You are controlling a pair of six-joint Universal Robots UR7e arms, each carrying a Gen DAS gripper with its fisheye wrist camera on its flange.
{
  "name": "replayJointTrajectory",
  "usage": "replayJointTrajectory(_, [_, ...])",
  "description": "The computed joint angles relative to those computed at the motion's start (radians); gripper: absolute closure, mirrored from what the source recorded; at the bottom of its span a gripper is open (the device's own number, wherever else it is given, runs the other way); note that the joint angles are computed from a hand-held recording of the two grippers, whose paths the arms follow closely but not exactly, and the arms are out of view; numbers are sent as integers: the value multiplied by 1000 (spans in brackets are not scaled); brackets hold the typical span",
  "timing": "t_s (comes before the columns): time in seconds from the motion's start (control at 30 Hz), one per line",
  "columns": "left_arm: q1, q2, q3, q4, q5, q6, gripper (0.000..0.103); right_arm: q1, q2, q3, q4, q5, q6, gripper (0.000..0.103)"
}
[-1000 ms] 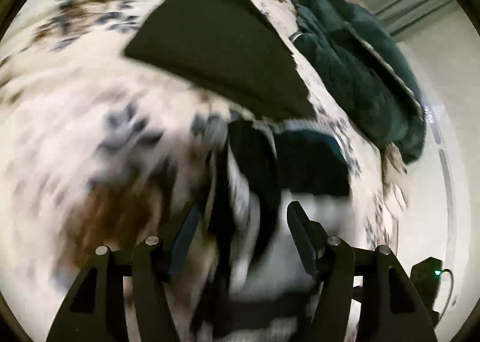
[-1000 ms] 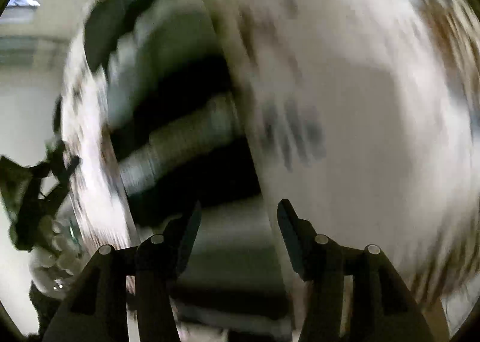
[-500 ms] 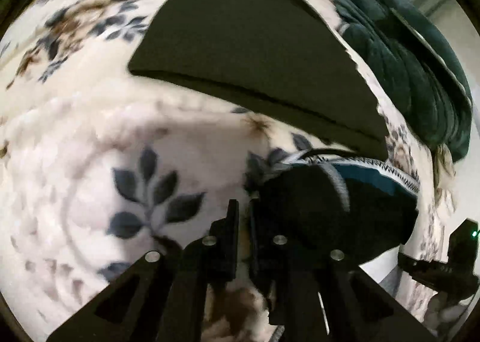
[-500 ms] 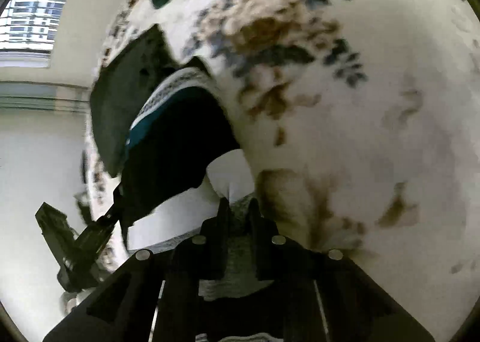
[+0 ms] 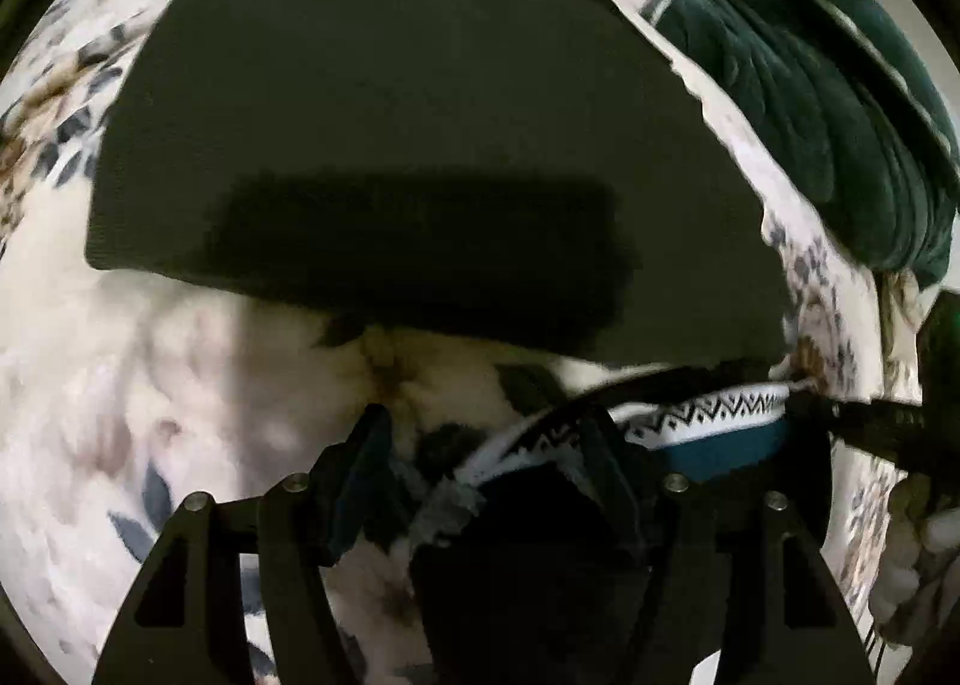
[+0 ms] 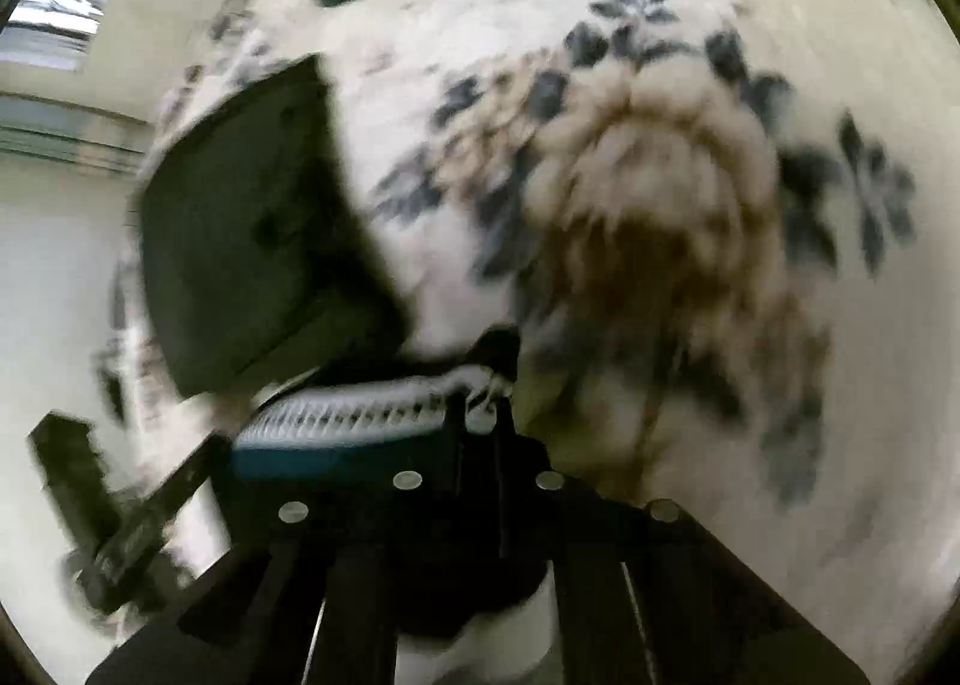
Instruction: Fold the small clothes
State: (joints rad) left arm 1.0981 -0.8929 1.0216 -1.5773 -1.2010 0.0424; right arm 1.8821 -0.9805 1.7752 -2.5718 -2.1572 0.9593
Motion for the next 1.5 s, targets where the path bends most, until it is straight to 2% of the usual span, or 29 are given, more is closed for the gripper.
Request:
replayJointTrajectory(0.07, [-3,-26,-11,6,-42,-2,40,1,-24,9,14,22,-13,94])
replayJointTrajectory(0.13, [-14,-100,32,-19,-74,-15,40,41,-52,39,-1,-12,-16,78])
replayJointTrajectory(0.2, [-19,-159,74,-11,-99,-57,40,85,-97,103,-34,-25,27,66])
replayJointTrajectory(0.33, [-1,-248,182,33,-149,-157,41,124,-163,289,-178,97,134,66])
replayJointTrajectory(0.43, [-4,-293,290,-40,-124,-150,84,112,-150,378,-292,187,183,66])
replayJointTrajectory(0.53, [-17,-306,323,-120,-88,-117,88,95,-83,445,-515,268,209,67])
replayJointTrajectory(0.57, [-17,-293,314,-128,-84,-111,89,101,-67,447,-544,259,211,74])
replayJointTrajectory(0.6, [-17,-285,309,-128,-77,-105,89,119,-63,440,-532,215,219,93])
replayJointTrajectory(0.63, [-12,-273,295,-120,-71,-97,89,136,-73,435,-496,173,239,97])
replayJointTrajectory(0.73, [3,-244,259,-74,-90,-99,88,164,-104,444,-420,78,298,102])
replayJointTrajectory(0.8, [2,-237,242,-49,-118,-98,83,160,-123,467,-411,92,302,102])
replayJointTrajectory(0.83, [-5,-239,224,-22,-120,-89,79,157,-127,471,-422,113,283,102])
replayJointTrajectory(0.87, [-10,-252,223,-17,-127,-88,68,165,-134,466,-411,109,280,102])
replayJointTrajectory(0.9, [-11,-265,221,-10,-144,-89,63,181,-145,458,-388,91,275,102])
replayJointTrajectory(0.97, [-14,-307,228,23,-156,-104,52,203,-168,440,-323,84,280,95])
replayJointTrajectory(1.0, [-12,-329,239,38,-161,-106,51,213,-179,444,-310,99,282,79])
replayJointTrajectory(1.03, [-11,-352,254,67,-155,-115,50,226,-183,450,-305,112,288,53])
replayJointTrajectory(1.07, [-10,-377,273,103,-141,-127,50,236,-185,451,-299,118,295,47])
replayJointTrajectory(1.1, [-5,-404,300,132,-140,-131,50,251,-177,455,-296,134,312,45])
replayJointTrajectory(1.2, [4,-471,394,174,-102,-149,51,266,-148,483,-284,223,372,45])
replayJointTrajectory(1.23, [7,-494,429,166,-99,-151,58,272,-122,499,-323,250,393,45])
replayJointTrajectory(1.27, [5,-521,470,133,-87,-142,91,274,-101,506,-350,272,400,45])
replayJointTrajectory(1.3, [4,-535,493,114,-85,-124,97,272,-75,508,-385,288,401,47])
replayJointTrajectory(1.37, [1,-545,508,71,-51,-103,97,294,-30,495,-416,276,416,91])
replayJointTrajectory(1.43, [20,-525,488,52,-46,-97,97,328,-27,462,-319,215,446,92])
replayJointTrajectory(1.5, [35,-503,460,82,-73,-94,97,349,-42,450,-257,174,485,93])
